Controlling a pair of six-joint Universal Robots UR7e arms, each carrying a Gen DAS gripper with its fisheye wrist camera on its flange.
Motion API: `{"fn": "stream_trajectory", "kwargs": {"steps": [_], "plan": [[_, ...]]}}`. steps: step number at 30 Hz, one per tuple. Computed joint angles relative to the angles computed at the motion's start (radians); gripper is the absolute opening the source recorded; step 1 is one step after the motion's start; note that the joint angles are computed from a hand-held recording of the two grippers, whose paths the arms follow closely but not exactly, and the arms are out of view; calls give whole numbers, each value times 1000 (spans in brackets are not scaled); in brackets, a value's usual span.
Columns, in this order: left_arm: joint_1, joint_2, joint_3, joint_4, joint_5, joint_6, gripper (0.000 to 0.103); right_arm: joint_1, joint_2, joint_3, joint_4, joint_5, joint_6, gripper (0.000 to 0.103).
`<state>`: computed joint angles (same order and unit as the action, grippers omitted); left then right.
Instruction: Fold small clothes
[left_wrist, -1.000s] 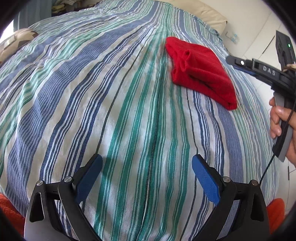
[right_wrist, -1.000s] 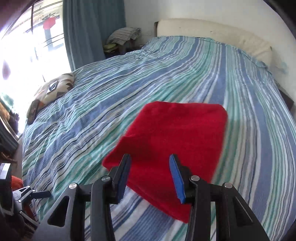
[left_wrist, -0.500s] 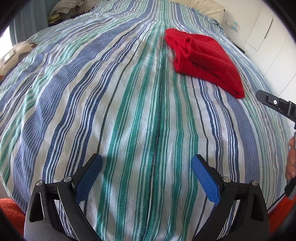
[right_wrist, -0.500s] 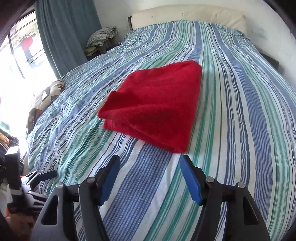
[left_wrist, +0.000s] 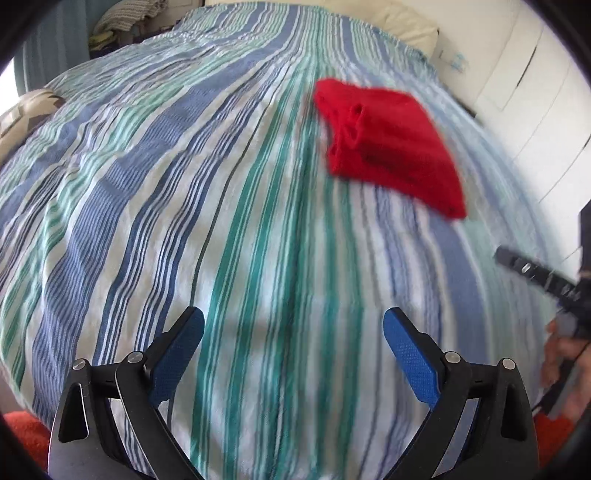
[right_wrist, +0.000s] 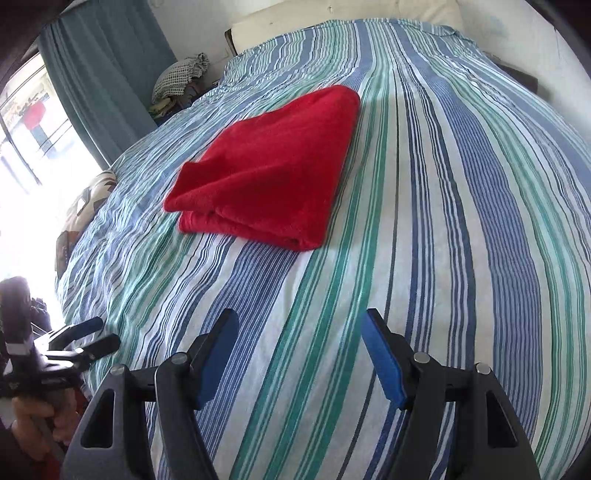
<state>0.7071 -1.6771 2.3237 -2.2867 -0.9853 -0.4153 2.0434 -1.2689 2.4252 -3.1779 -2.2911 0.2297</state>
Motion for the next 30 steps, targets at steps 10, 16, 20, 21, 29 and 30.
{"fn": "stream_trajectory", "kwargs": {"steps": [10,16,20,21,29,30], "plan": [[182,555,-484,-160,-122,238,98,-215,26,-221,-70,223,-142,81],[239,632,-514,-145,-134,164,99,-364,142,-320,15,465,-75,70],[239,638,-518,-145,-211,187,25,-312,217,-352,-39,389,-142,34],[227,636,-519,-143,-198,175,20,-284,225,-363,-42,336,-149,32],[88,528,-515,-238,-153,294,18,-79,188,-449,-108,169,-358,28],[82,518,-524,-232,-159,299,18,-70,173,-454,-104,173,-357,28]]}}
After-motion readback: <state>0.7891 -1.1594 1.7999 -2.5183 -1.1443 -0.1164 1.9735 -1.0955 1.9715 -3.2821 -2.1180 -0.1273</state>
